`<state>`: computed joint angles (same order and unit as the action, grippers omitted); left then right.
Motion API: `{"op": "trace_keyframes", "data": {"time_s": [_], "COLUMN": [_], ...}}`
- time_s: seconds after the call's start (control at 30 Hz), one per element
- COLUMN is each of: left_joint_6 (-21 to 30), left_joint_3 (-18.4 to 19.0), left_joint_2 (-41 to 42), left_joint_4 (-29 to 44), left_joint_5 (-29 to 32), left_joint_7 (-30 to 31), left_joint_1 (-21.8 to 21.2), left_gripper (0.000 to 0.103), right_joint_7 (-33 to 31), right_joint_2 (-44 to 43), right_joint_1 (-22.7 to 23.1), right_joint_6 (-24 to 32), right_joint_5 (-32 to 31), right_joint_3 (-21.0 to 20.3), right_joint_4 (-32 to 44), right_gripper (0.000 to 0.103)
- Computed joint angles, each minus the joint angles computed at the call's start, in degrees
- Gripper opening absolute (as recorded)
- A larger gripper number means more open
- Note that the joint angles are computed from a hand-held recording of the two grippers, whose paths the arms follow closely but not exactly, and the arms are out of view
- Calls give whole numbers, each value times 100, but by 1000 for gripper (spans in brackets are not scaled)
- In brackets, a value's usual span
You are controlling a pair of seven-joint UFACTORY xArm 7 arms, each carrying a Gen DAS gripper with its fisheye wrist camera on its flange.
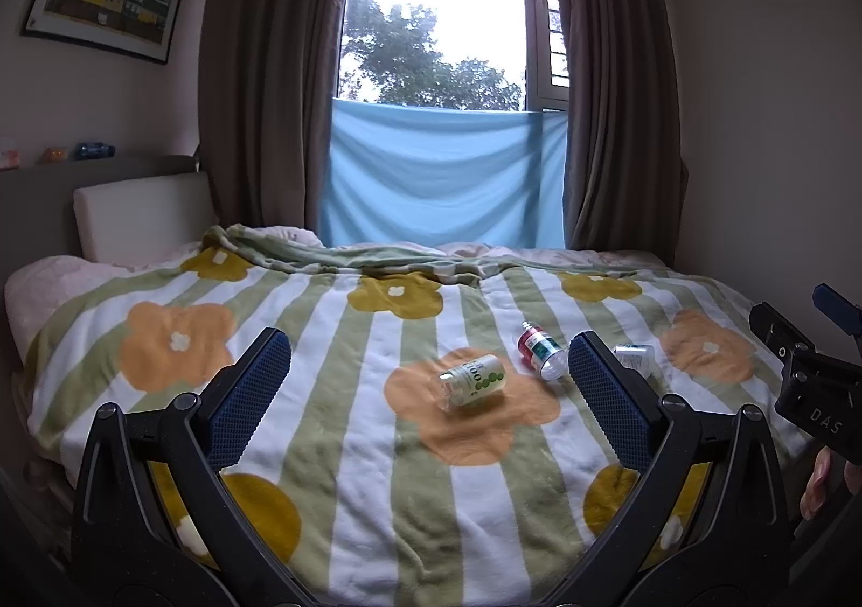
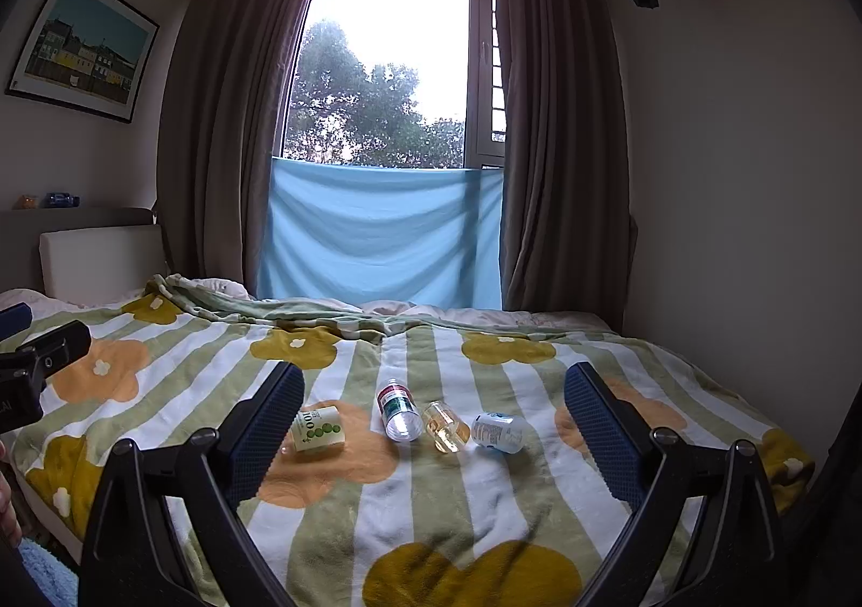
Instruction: Flip cup upside down
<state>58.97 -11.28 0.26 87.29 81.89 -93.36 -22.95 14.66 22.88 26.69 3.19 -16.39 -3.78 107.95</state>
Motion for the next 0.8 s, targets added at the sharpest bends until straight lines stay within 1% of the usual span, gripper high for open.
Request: {"op": "trace_keyframes", "data": {"time_s": [0.2,0.4,0.57,0.63,0.7,0.8], "left_joint_6": [-89,-294,-550,-807,-1205,-1689], "left_joint_3": [27,110,194,276,390,574], "left_joint_2": [41,56,158,242,380,724], "left_joint_4": [0,-17,57,135,249,605], "left_joint_5": [-18,-112,-233,-375,-587,-961], "left_joint_7": [-38,-11,124,275,463,1091], "left_joint_1": [14,83,173,243,344,456], "left_gripper": [103,103,103,103,103,103], "right_joint_7": [-115,-189,-173,-130,-152,-261], "right_joint_2": [107,252,492,604,759,1027], "right_joint_1": [-109,-89,-33,2,-22,-96], "right_joint_6": [61,117,260,332,442,648], "right_joint_5": [142,199,218,215,236,305], "right_joint_3": [147,136,74,22,49,148], "right_joint_4": [123,291,609,742,929,1245], "right_gripper": [96,96,96,96,96,96]}}
